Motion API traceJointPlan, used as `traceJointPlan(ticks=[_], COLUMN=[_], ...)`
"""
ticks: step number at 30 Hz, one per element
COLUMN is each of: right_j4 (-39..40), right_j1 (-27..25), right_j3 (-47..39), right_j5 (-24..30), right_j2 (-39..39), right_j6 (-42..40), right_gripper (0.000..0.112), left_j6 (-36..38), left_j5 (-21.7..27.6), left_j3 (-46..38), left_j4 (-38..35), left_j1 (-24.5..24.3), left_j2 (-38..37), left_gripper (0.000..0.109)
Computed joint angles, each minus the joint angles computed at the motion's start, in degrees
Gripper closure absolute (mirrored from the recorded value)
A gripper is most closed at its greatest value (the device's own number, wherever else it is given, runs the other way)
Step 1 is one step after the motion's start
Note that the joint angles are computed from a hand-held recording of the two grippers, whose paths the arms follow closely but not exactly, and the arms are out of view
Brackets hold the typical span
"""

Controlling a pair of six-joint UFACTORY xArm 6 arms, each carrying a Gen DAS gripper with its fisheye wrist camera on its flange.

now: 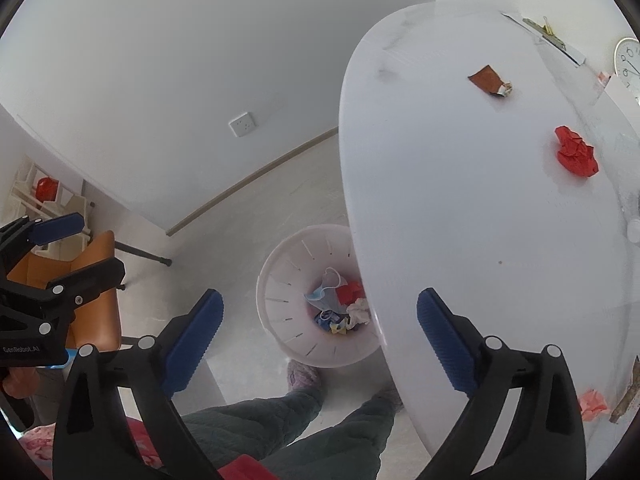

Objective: Collect trash
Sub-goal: 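Return to the table and grasp the pink crumpled paper with the left tool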

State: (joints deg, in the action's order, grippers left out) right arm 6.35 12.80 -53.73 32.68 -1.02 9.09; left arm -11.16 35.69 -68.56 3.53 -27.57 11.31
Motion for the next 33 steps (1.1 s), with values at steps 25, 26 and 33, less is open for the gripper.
traceJointPlan(ticks=[25, 26, 33], right_j4=[-8.31, -7.92, -5.27], right_j1=[-30.57, -33.14, -47.04], right_j3=[22.69, 23.55, 27.02], right_j5=[7.23, 7.74, 9.4], right_j2=[-31.16, -32.47, -37.05], right_j6=[5.16, 4.11, -3.83], right_gripper=[0.012, 0.012, 0.012], left_j6=[11.24, 12.1, 18.16], left_j5=[7.63, 8.09, 12.85], left_j3=[-27.79, -29.19, -42.01], left_j4=[-7.51, -8.01, -12.82], left_j1=[-19.41, -20.49, -27.07], left_j2=[17.55, 18.54, 27.93], left_gripper=[0.013, 0.013, 0.013])
